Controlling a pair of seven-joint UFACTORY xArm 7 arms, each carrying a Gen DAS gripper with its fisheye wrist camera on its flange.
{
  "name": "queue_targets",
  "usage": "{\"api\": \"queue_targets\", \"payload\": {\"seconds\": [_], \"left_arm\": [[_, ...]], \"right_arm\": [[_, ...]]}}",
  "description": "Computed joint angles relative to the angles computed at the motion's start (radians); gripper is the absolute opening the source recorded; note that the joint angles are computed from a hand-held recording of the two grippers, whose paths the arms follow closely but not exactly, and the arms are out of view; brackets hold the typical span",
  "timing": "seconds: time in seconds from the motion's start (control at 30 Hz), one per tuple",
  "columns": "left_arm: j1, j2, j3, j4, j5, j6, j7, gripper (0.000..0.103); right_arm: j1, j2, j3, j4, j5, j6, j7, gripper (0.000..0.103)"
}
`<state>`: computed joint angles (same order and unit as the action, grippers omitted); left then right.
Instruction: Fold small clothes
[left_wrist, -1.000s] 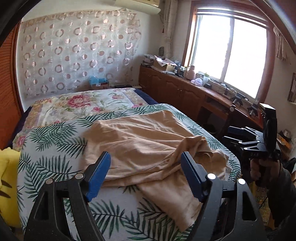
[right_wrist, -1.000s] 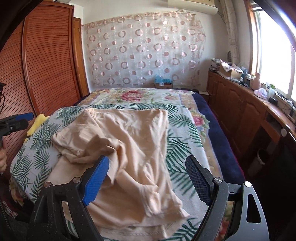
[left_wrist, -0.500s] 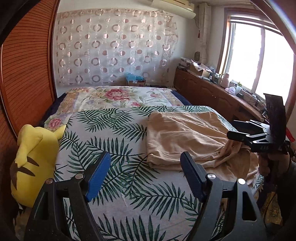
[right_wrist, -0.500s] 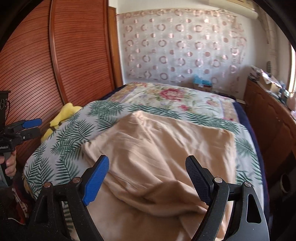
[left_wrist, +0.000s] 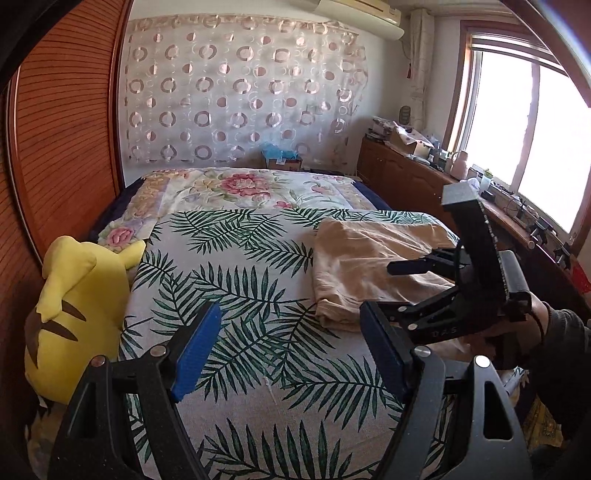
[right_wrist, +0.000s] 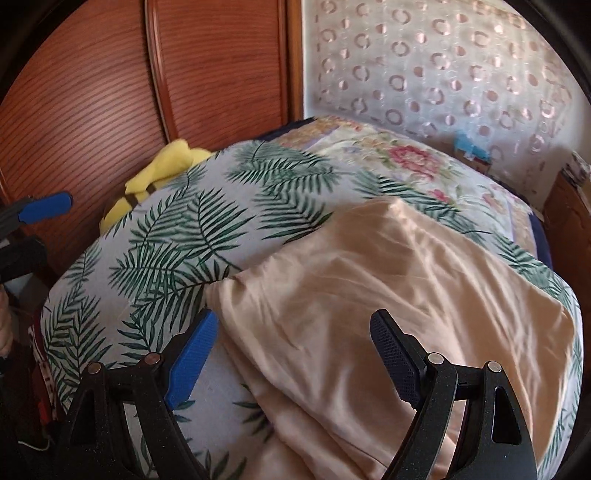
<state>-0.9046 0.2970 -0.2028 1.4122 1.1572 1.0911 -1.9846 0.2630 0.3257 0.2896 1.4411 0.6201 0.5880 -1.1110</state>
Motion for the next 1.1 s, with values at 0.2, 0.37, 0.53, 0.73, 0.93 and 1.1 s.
{"api": "queue_targets", "payload": {"seconds": [0.2,0.37,0.53,0.73,0.93,1.1], "left_arm": [[0.005,-0.015,-0.004,-0.025,0.002,-0.009,-0.019,0.078],[0.008,-0.021,-0.01,-0.034,0.002,-0.01,-0.027,0.078],[0.013,-0.02,-0.012,-0.036,0.002,-0.02,-0.032,0.078],[0.01,-0.004,-0.008,-0.016,-0.004,-0.029,-0.017,0.078],[0.004,0.01,0.001,0.004,-0.006,-0.043,-0.001,0.078],[-0.005,0.022,0.009,0.02,0.002,-0.054,0.002,0.078]], "right_arm": [[0.055,0.086,-0.01,0.107,-0.132,0.053,0.075,0.08],[0.06,0.119,0.0,0.134,-0.174,0.068,0.093,0.077],[0.077,0.11,0.013,0.072,-0.208,-0.034,0.08,0.072],[0.055,0.085,0.031,0.041,-0.142,-0.025,-0.013,0.007],[-0.035,0.059,0.048,0.097,0.007,0.064,-0.066,0.005],[-0.077,0.074,-0.004,0.221,0.076,0.05,-0.033,0.005]]}}
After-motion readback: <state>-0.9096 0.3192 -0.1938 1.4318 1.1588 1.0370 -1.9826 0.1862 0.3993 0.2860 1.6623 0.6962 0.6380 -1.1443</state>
